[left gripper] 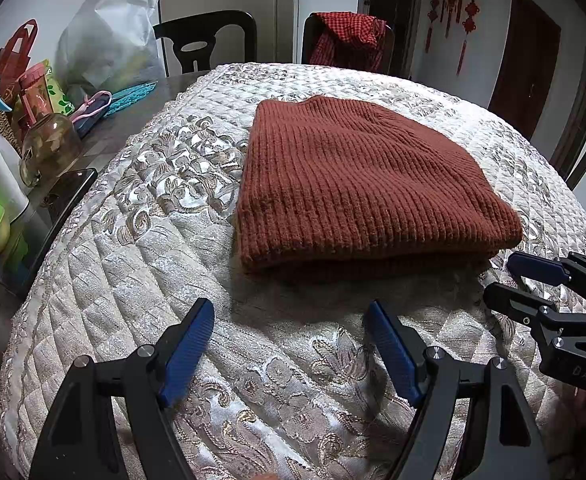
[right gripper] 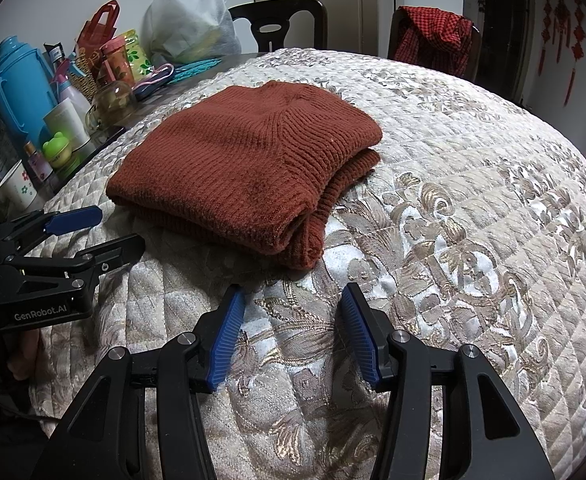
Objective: Fold small clothes
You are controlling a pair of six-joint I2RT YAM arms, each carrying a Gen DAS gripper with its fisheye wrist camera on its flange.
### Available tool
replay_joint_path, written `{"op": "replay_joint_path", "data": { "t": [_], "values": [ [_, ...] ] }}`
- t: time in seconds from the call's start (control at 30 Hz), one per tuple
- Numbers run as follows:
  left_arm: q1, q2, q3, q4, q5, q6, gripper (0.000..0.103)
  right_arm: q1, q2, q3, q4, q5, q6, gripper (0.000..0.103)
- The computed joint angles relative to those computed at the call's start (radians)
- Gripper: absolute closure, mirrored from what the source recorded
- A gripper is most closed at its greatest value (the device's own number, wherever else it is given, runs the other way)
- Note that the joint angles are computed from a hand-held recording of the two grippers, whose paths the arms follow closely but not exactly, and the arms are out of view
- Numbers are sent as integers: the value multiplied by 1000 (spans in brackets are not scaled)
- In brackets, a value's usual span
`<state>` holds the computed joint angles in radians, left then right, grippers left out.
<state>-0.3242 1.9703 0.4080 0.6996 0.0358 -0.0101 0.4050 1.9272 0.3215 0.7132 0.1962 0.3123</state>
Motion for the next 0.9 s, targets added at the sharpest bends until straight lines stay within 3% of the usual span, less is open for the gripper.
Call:
{"op": "replay_joint_path", "data": {
  "t": [0.9],
  "values": [
    [2,-1,-1,0,2,1,22,7,0,2,-3,4,6,50]
  ]
}}
